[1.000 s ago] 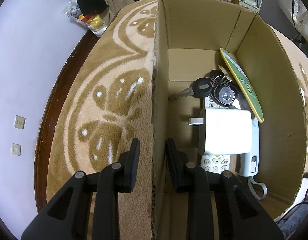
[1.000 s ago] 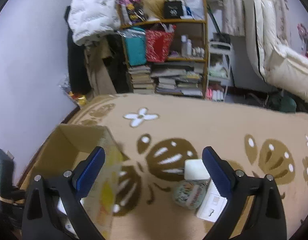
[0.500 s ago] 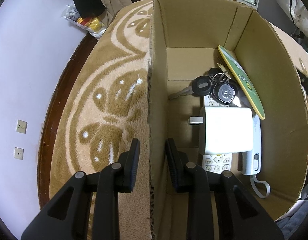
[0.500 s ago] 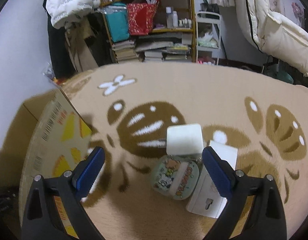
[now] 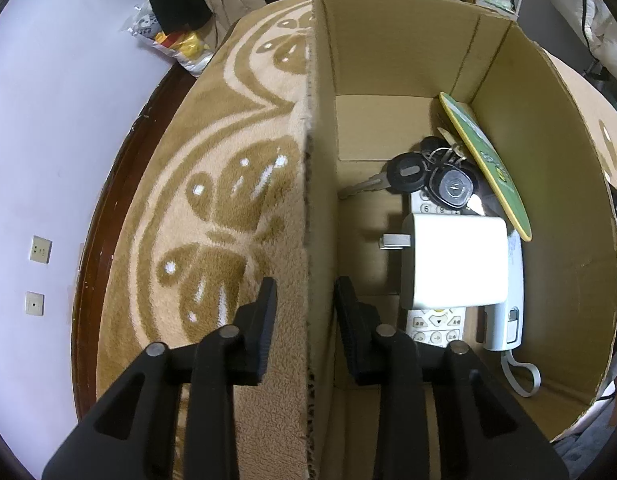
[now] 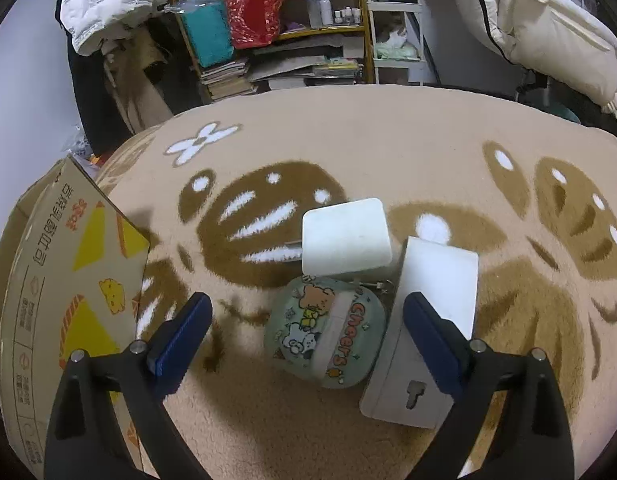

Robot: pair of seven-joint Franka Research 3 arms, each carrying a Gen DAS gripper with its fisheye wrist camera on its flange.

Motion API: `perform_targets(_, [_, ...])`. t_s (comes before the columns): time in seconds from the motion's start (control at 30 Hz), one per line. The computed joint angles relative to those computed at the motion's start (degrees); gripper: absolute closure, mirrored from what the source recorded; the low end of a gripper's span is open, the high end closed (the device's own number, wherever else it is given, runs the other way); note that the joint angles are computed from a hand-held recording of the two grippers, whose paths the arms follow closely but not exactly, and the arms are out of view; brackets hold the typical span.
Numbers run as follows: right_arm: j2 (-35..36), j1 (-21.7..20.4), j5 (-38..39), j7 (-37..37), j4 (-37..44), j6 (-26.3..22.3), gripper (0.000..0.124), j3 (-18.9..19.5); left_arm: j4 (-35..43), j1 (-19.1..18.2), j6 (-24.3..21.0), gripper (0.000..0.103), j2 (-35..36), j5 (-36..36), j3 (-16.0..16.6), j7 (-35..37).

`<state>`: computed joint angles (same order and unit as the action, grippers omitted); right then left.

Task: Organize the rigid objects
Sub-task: 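Reach the right tool down and grasp the green cheers tin, then lift the cheers tin into the box with the right tool and release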

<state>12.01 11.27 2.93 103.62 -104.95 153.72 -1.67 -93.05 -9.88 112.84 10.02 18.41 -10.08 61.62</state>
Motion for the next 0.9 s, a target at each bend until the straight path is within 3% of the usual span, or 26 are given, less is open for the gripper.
perform_targets(0.23, [0.5, 0.6, 0.4, -1.8, 0.4, 0.1, 0.03, 0.4, -0.2, 0.1, 0.3, 0.076, -0.1, -0.4, 0.0, 0.2])
perform_targets(0.33, [1.2, -0.4, 4.5, -4.0, 1.2, -1.8, 0.041, 1.5, -0.5, 0.2, 0.8, 0.08, -0.3, -1.0, -0.1, 0.4])
perform_targets(0.43, [1.1, 0.5, 2.6, -2.4, 0.9, -1.4, 0.047, 0.6, -0.6, 0.1, 1.0, 0.082, -0.4, -1.2, -0.1, 0.5])
perform_targets(0.5, [1.4, 1.3, 0.3, -0.2, 1.5, -2.3, 0.057, -0.2, -0.7, 0.1, 1.1, 0.083, -0.5, -1.2, -0.2, 0.6])
perform_targets(0.63, [1.0, 1.6, -2.1, 0.8, 1.0, -2.1, 0.057, -0.4, -1.0, 0.0, 1.6, 0.086, -0.7, -1.3, -0.2, 1.0])
perform_targets(0.9, [-3.6, 1.0, 2.0, -3.1, -3.6, 1.8, 0.057, 1.7, -1.2, 0.0, 1.7, 0.086, -0.9, -1.4, -0.2, 1.0])
